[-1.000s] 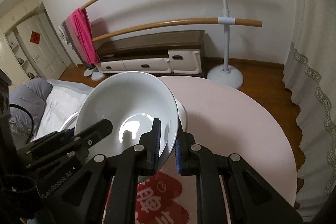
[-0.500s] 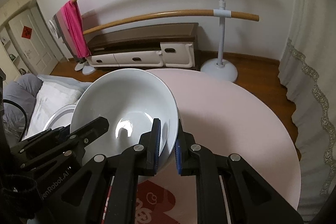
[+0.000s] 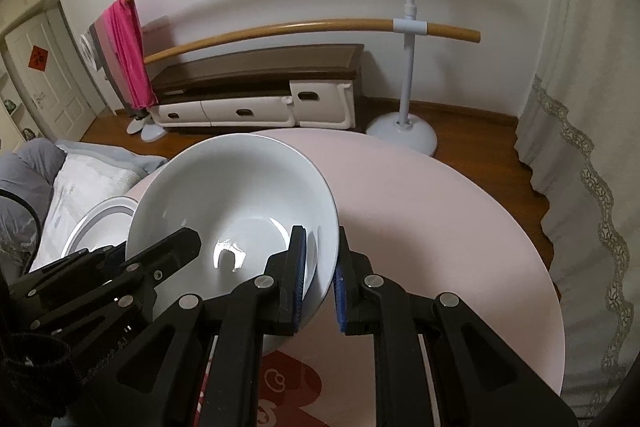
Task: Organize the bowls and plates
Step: 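Carry the held bowl over the nested bowls and lower it in, then open the right tool and move both tools back from the bowls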
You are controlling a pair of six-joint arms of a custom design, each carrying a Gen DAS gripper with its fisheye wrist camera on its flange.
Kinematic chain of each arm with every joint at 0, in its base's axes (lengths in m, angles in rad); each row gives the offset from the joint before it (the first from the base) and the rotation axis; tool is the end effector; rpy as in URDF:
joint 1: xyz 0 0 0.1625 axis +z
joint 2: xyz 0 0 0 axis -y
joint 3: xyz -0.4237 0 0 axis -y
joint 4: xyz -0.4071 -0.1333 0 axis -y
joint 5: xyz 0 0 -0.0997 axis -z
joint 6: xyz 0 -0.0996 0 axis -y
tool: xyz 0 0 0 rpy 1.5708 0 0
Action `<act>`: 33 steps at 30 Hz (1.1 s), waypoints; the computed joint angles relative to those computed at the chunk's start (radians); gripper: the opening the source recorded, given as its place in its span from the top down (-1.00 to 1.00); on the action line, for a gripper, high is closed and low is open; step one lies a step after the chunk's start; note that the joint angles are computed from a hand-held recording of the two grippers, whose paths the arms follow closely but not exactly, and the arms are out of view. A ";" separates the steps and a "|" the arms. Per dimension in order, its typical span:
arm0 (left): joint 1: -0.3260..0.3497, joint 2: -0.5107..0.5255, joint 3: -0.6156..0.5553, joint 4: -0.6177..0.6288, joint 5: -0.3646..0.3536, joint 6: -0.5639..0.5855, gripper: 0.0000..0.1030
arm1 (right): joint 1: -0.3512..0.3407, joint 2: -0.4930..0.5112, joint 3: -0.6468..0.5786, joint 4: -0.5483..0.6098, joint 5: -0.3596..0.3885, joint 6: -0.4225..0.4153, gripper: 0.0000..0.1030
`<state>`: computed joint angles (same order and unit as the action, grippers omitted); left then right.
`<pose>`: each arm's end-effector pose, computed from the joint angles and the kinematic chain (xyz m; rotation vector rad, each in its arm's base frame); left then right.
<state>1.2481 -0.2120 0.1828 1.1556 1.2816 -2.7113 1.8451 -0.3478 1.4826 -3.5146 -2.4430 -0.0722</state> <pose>-0.0915 -0.7836 0.1345 0.9336 2.6094 -0.6032 0.2406 -0.6443 -0.0342 -0.0521 -2.1999 1.0206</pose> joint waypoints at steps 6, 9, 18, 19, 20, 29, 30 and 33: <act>0.000 -0.027 0.059 -0.037 -0.001 0.004 0.73 | -0.006 0.008 -0.005 -0.002 -0.005 0.009 0.70; 0.000 -0.036 0.079 -0.054 -0.006 0.007 0.73 | -0.005 0.012 -0.008 -0.004 -0.011 0.014 0.70; 0.000 -0.076 0.156 -0.094 -0.003 0.012 0.72 | -0.021 -0.001 0.017 0.001 0.033 0.076 0.60; 0.000 -0.075 0.155 -0.092 -0.002 0.010 0.72 | -0.023 -0.005 0.023 0.001 0.040 0.083 0.55; 0.002 -0.068 0.138 -0.081 0.001 0.009 0.71 | -0.025 -0.007 0.025 0.002 0.043 0.086 0.50; 0.002 -0.065 0.120 -0.069 -0.001 0.000 0.70 | -0.032 -0.023 0.050 0.005 0.065 0.130 0.16; 0.002 -0.063 0.114 -0.063 -0.001 -0.004 0.68 | -0.032 -0.023 0.051 0.004 0.067 0.129 0.10; 0.002 -0.068 0.118 -0.063 -0.002 -0.008 0.64 | -0.032 -0.027 0.054 0.004 0.087 0.129 -0.04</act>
<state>1.2504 -0.2800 0.3011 1.0923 1.2795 -2.7192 1.8131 -0.3753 1.5363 -3.5110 -2.3561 0.0564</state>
